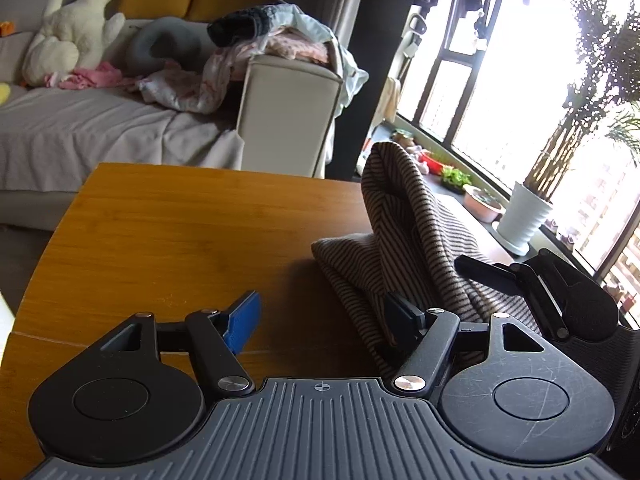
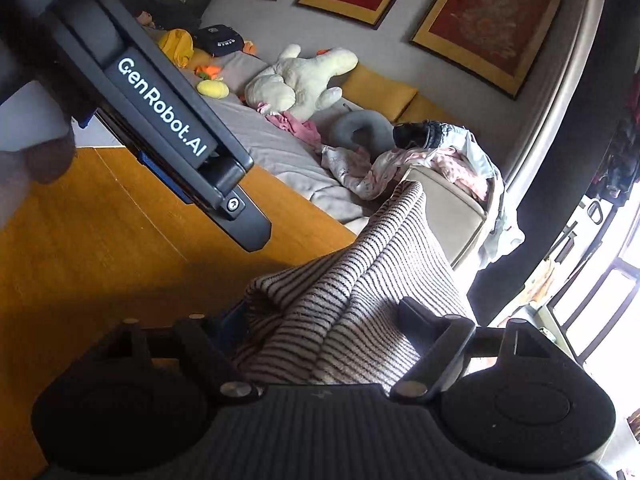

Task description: Fold clothes

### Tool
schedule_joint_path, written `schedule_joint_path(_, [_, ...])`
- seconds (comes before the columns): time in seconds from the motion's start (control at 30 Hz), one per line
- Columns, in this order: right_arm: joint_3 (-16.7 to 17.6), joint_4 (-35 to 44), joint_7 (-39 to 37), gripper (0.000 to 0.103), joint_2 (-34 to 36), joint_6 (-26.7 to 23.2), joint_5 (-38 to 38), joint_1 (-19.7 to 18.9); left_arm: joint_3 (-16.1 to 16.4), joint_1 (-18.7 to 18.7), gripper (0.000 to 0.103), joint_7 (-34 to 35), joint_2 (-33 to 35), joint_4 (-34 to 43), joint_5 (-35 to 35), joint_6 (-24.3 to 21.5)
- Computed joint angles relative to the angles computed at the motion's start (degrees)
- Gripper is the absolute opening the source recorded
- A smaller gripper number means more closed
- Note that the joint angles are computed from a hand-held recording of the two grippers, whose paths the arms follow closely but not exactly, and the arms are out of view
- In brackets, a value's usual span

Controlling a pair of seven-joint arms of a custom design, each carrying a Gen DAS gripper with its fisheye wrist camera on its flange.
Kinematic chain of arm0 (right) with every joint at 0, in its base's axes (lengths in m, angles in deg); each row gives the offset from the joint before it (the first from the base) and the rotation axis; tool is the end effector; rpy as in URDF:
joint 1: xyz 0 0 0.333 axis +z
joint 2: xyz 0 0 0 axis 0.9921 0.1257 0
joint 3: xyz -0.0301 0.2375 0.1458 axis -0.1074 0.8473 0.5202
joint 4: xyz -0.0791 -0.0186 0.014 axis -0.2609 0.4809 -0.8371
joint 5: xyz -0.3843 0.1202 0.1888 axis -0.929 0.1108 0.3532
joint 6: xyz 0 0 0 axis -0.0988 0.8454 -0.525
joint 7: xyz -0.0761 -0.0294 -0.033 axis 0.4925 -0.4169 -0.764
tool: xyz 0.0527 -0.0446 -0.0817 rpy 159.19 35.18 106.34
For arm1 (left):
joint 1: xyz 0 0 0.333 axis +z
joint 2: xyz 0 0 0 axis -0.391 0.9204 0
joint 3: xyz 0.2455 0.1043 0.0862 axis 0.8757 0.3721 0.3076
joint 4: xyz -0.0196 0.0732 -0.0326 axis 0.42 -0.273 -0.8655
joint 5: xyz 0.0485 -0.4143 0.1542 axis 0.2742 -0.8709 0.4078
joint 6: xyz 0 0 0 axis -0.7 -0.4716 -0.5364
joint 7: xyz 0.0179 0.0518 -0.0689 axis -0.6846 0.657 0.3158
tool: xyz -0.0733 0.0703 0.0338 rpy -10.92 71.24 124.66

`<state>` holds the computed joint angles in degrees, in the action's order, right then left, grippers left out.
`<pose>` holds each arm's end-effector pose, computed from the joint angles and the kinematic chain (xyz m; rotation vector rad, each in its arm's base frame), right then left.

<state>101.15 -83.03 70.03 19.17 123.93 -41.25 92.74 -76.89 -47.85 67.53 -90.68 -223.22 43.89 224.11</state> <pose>0.3628 0.2846 0.4553 -1.9833 1.0248 -1.2695 0.4617 -0.3007 0.5042 -1.4737 2.0705 -1.3063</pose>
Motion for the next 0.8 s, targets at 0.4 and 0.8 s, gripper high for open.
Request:
schedule_joint_path(0.4, [-20.49, -11.21, -24.97, 0.036, -18.08, -0.14, 24.55, 11.13, 16.63, -18.54, 0.054, 31.46, 0.02, 2.05, -33.72, -12.19])
schedule_joint_path(0.8, [-10.78, -10.5, -38.88, 0.044, -11.25, 0.26, 26.78, 10.2, 8.29, -10.62, 0.061, 33.41, 0.26, 2.37, -31.5, -15.57])
